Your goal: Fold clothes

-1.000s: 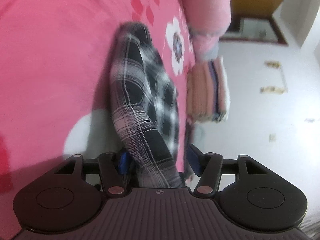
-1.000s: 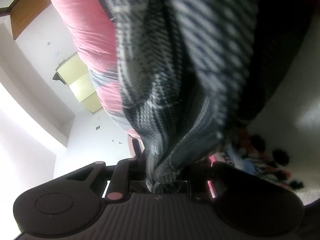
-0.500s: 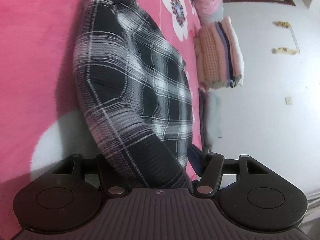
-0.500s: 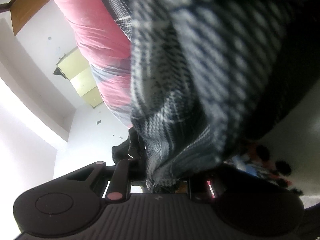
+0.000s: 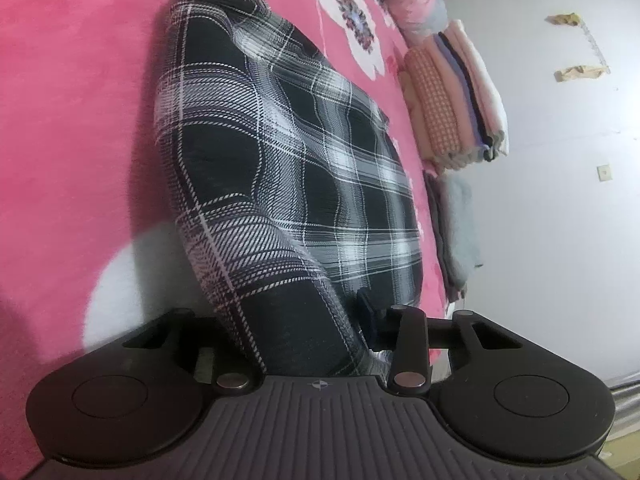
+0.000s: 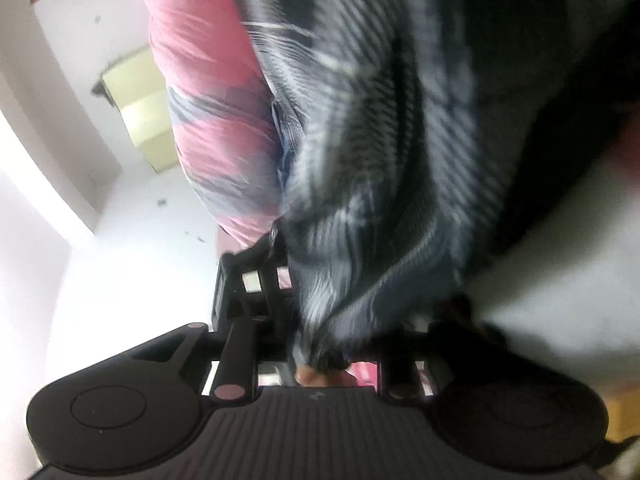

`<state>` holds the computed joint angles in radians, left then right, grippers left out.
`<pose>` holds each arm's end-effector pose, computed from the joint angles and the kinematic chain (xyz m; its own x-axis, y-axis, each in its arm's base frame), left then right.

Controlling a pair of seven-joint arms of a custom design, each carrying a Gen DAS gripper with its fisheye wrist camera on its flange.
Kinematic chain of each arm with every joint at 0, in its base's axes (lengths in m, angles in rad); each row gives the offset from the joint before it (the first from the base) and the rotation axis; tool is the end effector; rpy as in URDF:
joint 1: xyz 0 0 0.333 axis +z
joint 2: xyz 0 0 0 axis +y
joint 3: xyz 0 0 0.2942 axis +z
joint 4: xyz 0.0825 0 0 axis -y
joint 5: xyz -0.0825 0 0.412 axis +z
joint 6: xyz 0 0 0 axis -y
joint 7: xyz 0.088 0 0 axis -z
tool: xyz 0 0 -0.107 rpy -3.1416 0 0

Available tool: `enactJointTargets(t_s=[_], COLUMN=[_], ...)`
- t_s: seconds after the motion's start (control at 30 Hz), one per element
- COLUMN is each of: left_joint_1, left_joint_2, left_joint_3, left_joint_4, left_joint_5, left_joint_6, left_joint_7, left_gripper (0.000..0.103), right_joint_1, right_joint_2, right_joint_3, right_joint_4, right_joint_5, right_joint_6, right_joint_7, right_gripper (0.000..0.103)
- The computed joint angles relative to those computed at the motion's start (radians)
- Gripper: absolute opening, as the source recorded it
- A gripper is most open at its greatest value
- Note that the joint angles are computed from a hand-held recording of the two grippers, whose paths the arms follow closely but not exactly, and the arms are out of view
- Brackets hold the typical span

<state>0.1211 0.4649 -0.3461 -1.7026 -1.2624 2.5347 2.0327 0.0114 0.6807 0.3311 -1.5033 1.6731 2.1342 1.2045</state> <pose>0.6983 -0.1233 0.3363 0.0906 -0.5242 0.8467 -0.8796 -0.4408 -0.1787 0.7040 0.2501 0.2980 -0.2899 0.0259 -0.9567 -0.9263 0.2438 0.2873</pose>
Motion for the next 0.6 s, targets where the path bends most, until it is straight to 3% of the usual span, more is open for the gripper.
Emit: enactJointTargets(t_s=[0.17,0.3,0.4,0.5,0.6], left_joint_1=[-0.001,-0.016,-0.022,-0.028,-0.034], left_joint_2=[-0.025,-0.033,-0.030,-0.038,-0.043], left_joint_3=[0.001,0.008,0.008,0.007,0.008], left_joint_4=[-0.038,-0.044,-0.041,-0.051,-0.057], left_joint_5=[-0.041,-0.032,-0.030,-0.023,-0.013], left_joint_6=[0.028,0.058,0.071,0.093,0.114], left_joint_7=[0.044,0.057,0.060,0.059,0.046], left_gripper=[0.034,0.034,0.034,0.034,0.033], right_joint_1=[-0.029,-0.012,-0.002,0.012,0.049], right_joint_2=[-0.118,-0.270,-0.382,-0.391,-0.302], right_joint_3=[-0.050,-0.124,-0.169,-0.199,-0.203], right_joint_4=[-0.112,-0.217,-0.310,-0.255,-0.117], right_joint_5=[-0.069,-0.178,-0.190,-0.175,-0.179], right_joint_6=[-0.050,-0.011,-0.008,0.006,0.140], right_joint_7=[-0.121,-0.287,-0.420,-0.461,-0.481], right_gripper=[0.036,0.036,0.037,0.044,0.053])
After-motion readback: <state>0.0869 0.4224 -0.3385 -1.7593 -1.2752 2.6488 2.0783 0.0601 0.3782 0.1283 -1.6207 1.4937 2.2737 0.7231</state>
